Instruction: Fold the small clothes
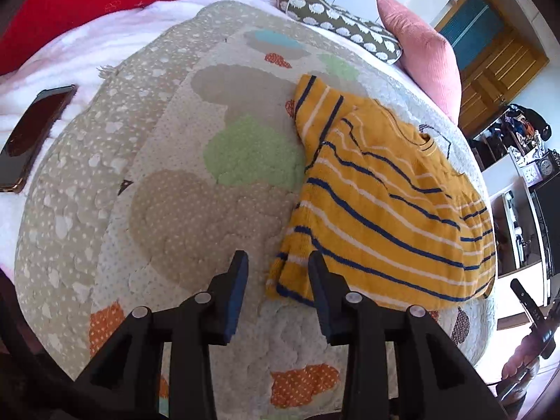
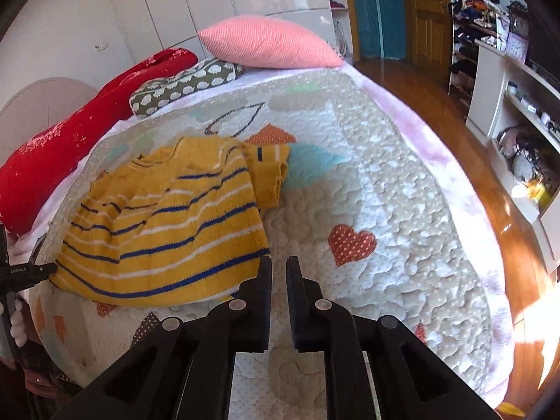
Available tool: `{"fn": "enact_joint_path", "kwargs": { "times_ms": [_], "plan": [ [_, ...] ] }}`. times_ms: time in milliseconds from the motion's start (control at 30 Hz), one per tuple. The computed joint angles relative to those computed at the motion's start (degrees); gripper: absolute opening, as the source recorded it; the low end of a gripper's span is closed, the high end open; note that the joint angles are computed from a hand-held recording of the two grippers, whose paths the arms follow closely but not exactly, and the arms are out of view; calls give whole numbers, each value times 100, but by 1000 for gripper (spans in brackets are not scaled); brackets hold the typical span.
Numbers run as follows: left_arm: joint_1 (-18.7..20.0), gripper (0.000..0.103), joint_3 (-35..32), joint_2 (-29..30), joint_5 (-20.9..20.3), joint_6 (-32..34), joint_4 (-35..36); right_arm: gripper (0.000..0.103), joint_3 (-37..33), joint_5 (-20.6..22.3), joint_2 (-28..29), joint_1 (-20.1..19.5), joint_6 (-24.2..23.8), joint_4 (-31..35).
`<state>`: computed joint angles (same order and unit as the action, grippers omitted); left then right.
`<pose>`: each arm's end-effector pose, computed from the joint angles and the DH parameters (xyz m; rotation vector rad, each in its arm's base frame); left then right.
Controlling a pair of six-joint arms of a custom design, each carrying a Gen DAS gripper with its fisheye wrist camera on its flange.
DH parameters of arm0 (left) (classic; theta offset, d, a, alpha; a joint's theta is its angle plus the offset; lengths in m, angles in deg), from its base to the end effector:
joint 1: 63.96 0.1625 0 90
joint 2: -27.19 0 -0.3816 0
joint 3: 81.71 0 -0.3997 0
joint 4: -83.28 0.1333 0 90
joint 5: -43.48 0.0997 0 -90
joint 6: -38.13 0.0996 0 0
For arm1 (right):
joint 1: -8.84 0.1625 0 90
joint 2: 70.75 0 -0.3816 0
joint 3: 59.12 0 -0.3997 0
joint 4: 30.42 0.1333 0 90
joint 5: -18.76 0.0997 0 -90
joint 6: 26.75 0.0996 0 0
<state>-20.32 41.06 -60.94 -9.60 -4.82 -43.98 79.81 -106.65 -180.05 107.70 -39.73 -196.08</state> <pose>-0.1884 -0.4466 0.2417 0.0583 2.6362 -0.6615 0.1284 -0.3331 0.3404 0.1315 -2.3532 0.9646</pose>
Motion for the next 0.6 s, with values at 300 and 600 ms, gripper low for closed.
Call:
{"fn": "enact_joint_path", "kwargs": {
  "times_ms": [300,600],
  "plan": [
    [-403,47,754,-629,124,-389,-559,9,-992,726,2004,873,385,408],
    [-419,48,1218,-1366,148,-512,-610,12,-3098,1136,4803,856,1121,1231]
  ]
}}
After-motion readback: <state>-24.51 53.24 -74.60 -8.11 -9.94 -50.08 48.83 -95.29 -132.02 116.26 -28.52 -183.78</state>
